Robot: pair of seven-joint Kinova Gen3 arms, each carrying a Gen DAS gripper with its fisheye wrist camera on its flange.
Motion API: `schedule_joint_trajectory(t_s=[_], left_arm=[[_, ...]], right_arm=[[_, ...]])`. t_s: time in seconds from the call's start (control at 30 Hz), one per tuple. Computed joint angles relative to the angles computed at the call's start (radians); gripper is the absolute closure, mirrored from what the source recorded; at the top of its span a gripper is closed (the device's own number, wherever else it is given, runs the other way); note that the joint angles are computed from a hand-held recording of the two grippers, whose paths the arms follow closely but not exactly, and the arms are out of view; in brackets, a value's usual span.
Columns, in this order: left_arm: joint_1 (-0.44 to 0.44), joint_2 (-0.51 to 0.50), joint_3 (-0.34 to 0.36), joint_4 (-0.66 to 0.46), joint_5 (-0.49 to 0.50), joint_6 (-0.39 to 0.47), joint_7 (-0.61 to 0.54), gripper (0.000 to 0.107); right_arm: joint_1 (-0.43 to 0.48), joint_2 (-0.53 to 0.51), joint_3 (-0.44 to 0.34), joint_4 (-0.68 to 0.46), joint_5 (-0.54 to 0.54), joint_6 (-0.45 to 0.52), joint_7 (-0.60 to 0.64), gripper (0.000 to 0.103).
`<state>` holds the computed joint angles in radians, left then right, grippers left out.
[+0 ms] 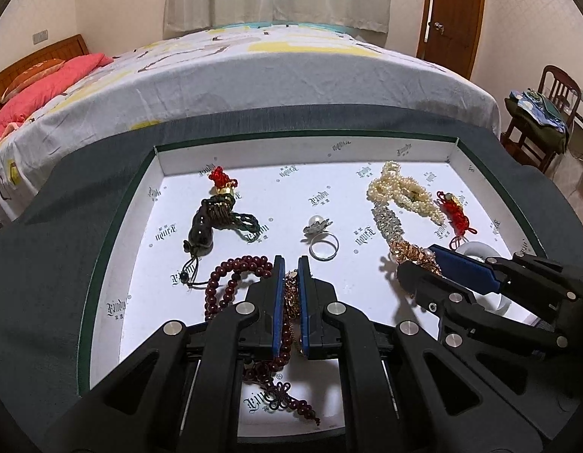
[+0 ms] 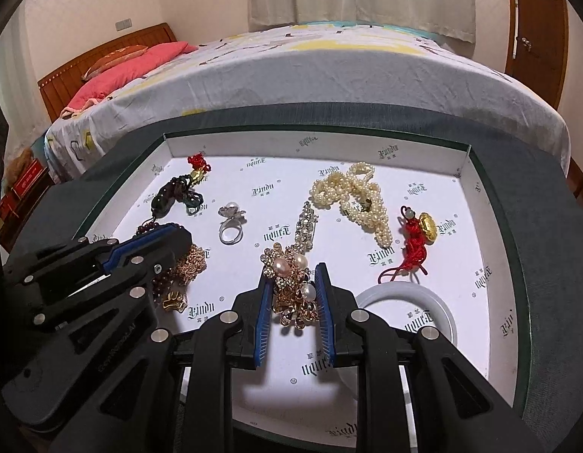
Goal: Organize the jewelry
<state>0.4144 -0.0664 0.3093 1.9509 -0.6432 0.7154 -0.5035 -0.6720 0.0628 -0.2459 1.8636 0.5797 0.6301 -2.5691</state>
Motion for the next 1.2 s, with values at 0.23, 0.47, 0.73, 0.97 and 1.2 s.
schedule_joint_trajectory(t_s=[0.23, 0.47, 0.73, 0.97, 1.2], left_arm=[[-0.002, 0.005, -0.007, -0.003, 0.010, -0.004, -0.012, 0.099], [-0.005, 0.006, -0.007, -0.002, 0.004, 0.005, 0.004, 0.082], [-0.021, -0.026, 0.000, 0.022, -0.010, 0.020, 0.051, 0.055], [-0.036, -0.068, 0.040, 0.017, -0.022, 0.082, 0.074, 0.037], [-0.041, -0.141, 0.134, 0.002, -0.057, 0.203, 0.136, 0.019]], right_arm=[[-0.003, 0.010, 0.003, -0.013, -0.010, 0.014, 0.017, 0.080], [-0.010, 0.011, 0.006, -0.014, -0.003, 0.021, 0.006, 0.072], [-0.011, -0.005, 0.001, 0.000, 0.031, 0.020, -0.038, 0.058], [-0.007, -0.051, -0.027, 0.020, 0.079, 0.050, -0.100, 0.042], [0.004, -0.127, -0.094, 0.046, 0.129, 0.126, -0.174, 0.029]])
